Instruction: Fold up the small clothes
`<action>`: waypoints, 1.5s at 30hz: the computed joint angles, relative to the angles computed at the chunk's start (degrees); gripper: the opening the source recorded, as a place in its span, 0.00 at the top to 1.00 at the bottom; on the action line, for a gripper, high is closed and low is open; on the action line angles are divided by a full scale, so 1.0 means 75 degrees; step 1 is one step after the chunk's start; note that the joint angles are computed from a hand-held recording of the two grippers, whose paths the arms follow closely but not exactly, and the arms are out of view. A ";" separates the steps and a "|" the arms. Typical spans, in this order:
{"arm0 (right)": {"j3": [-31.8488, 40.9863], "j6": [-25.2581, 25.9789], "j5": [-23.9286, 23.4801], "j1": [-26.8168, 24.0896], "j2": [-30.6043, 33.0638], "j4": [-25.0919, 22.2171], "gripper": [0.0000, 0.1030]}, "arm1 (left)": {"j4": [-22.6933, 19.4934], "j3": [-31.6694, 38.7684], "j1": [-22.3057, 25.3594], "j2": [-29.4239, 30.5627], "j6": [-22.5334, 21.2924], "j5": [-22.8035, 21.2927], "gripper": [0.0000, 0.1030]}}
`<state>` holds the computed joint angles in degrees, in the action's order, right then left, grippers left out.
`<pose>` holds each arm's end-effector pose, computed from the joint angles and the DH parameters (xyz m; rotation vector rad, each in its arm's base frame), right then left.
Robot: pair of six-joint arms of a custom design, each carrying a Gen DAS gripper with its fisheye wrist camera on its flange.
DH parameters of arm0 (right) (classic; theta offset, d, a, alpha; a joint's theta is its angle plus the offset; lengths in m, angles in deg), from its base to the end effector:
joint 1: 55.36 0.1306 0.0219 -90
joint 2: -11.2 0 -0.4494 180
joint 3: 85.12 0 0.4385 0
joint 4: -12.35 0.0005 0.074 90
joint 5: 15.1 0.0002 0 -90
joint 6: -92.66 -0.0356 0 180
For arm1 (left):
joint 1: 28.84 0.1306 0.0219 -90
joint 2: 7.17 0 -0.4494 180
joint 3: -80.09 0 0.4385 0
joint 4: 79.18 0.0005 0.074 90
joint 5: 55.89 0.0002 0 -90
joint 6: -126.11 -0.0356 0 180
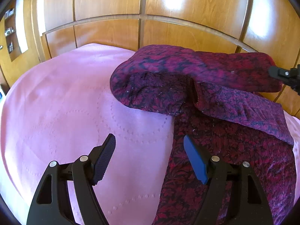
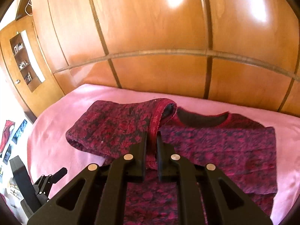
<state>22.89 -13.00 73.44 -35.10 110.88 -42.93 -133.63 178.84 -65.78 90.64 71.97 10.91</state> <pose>0.5684 0.2102 0.5569 -0.1090 2.4124 0.3230 0.4755 -0.3406 0.4971 -0.1397 2.3995 -0.0729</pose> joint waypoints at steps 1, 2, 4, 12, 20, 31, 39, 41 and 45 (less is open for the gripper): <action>-0.0044 -0.0003 0.0042 -0.0027 -0.0053 0.0018 0.93 | -0.0028 0.0034 -0.0009 0.0025 0.0007 -0.0003 0.28; -0.0118 -0.0017 0.0055 -0.0054 -0.0138 0.0024 0.93 | -0.0040 0.0051 -0.0019 0.0039 0.0004 -0.0015 0.28; -0.0148 -0.0045 0.0094 -0.0158 -0.0200 0.0023 0.93 | -0.0078 0.0112 -0.0031 0.0087 -0.0027 -0.0019 0.28; -0.0361 -0.0190 0.0215 -0.0531 -0.0447 -0.0017 0.93 | -0.0231 0.0353 -0.0010 0.0283 0.0032 0.0159 0.28; -0.0526 -0.0533 0.0214 -0.0972 -0.0582 -0.0169 0.95 | -0.0404 0.0629 0.0311 0.0523 0.0500 0.0537 0.28; -0.0787 -0.0734 0.0182 -0.1463 -0.0790 -0.0162 0.96 | -0.0888 0.1364 0.0556 0.1192 0.0650 0.0955 0.28; -0.1107 -0.0833 0.0411 -0.1747 -0.0859 -0.0195 0.96 | -0.1091 0.1594 0.0588 0.1480 0.0797 0.0809 0.28; -0.1248 -0.0941 0.0517 -0.1858 -0.0847 -0.0270 0.96 | -0.1049 0.1562 0.0562 0.1471 0.0709 0.0763 0.28; -0.1509 -0.1194 0.0458 -0.2068 -0.0756 -0.0422 0.96 | -0.1020 0.1530 0.0577 0.1473 0.0674 0.0800 0.28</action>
